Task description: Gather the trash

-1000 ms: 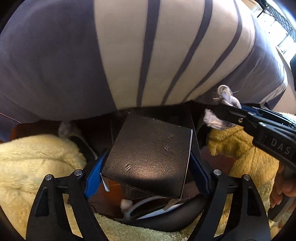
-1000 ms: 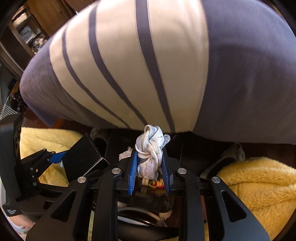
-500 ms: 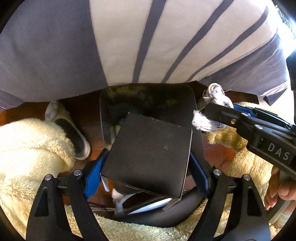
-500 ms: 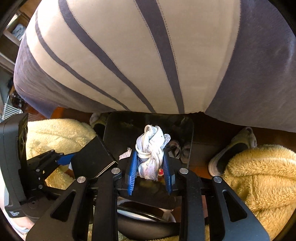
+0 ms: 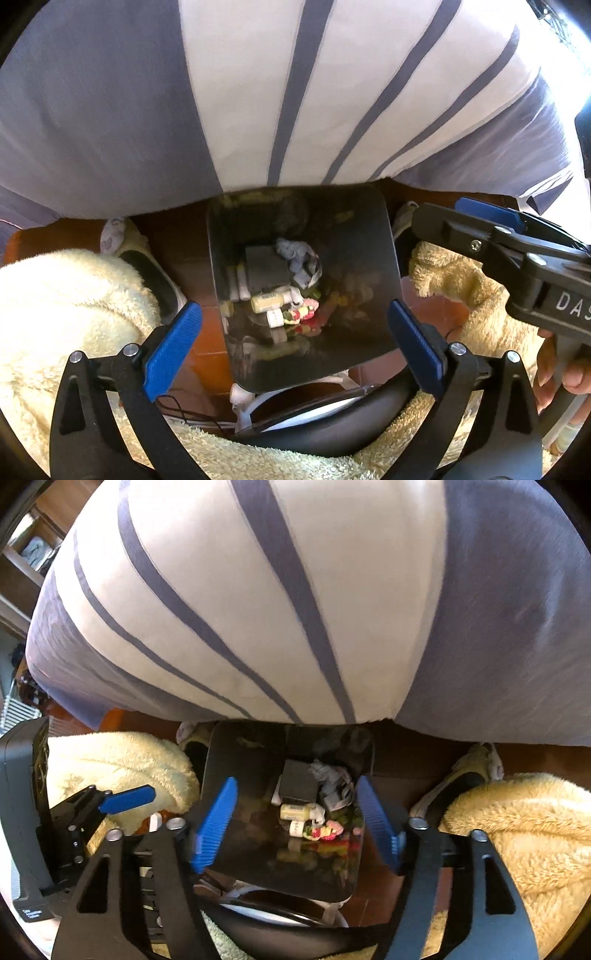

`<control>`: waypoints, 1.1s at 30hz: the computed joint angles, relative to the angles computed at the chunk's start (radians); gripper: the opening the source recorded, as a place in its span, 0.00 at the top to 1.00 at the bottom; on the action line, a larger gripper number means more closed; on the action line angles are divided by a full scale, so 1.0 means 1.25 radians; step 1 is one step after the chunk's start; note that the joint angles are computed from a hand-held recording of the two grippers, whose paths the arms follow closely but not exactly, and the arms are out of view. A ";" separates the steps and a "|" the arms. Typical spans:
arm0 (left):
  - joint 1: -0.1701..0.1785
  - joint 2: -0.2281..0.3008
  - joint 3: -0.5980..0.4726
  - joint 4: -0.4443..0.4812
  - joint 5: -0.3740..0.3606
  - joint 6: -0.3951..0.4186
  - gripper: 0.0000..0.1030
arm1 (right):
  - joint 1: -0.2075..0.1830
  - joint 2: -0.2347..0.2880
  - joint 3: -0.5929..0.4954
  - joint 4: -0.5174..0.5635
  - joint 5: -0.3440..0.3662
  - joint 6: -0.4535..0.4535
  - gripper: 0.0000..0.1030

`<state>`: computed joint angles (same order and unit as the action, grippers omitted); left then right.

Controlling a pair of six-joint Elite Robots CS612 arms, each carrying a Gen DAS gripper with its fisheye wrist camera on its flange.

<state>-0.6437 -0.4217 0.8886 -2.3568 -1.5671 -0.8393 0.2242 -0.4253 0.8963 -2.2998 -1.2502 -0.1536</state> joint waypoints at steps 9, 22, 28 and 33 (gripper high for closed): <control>-0.011 -0.048 0.051 -0.070 0.100 -0.005 0.08 | -0.006 -0.034 0.043 -0.108 -0.025 0.030 0.11; -0.038 -0.152 0.143 -0.253 0.378 0.050 0.08 | -0.026 -0.140 0.173 -0.459 -0.046 0.083 0.06; -0.052 -0.185 0.158 -0.335 0.483 0.092 0.08 | -0.037 -0.175 0.208 -0.628 -0.052 0.108 0.04; -0.069 -0.195 0.153 -0.401 0.555 0.168 0.08 | -0.038 -0.192 0.225 -0.749 -0.066 0.104 0.03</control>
<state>-0.7305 -0.6654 1.0802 -2.8578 -0.8730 -0.6297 0.1766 -0.6654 1.1779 -3.2363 -1.3330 -0.0235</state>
